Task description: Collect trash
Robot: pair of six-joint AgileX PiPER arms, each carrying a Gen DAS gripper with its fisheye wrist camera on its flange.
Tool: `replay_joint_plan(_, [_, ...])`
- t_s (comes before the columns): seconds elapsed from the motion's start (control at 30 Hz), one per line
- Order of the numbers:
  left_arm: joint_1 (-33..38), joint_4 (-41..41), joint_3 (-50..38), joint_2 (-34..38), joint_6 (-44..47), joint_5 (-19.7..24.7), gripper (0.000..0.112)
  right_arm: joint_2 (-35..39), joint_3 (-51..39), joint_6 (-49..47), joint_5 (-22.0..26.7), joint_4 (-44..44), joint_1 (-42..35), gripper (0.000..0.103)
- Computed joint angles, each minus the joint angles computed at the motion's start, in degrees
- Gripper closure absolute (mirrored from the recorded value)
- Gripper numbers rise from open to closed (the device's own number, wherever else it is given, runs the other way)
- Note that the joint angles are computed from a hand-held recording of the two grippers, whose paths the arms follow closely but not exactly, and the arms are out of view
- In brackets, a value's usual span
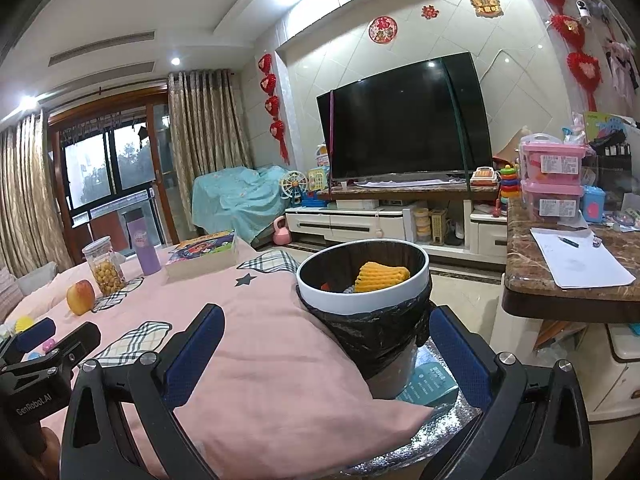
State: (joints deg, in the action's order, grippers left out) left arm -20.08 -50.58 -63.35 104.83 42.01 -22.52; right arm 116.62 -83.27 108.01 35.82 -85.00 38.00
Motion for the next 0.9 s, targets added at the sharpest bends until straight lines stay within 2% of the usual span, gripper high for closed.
replay_joint_plan(0.9, [0.12,-0.54,-0.66,0.77,0.07,0.44,0.009,-0.07,-0.35,-0.41,-1.09,0.37,0.17,0.000])
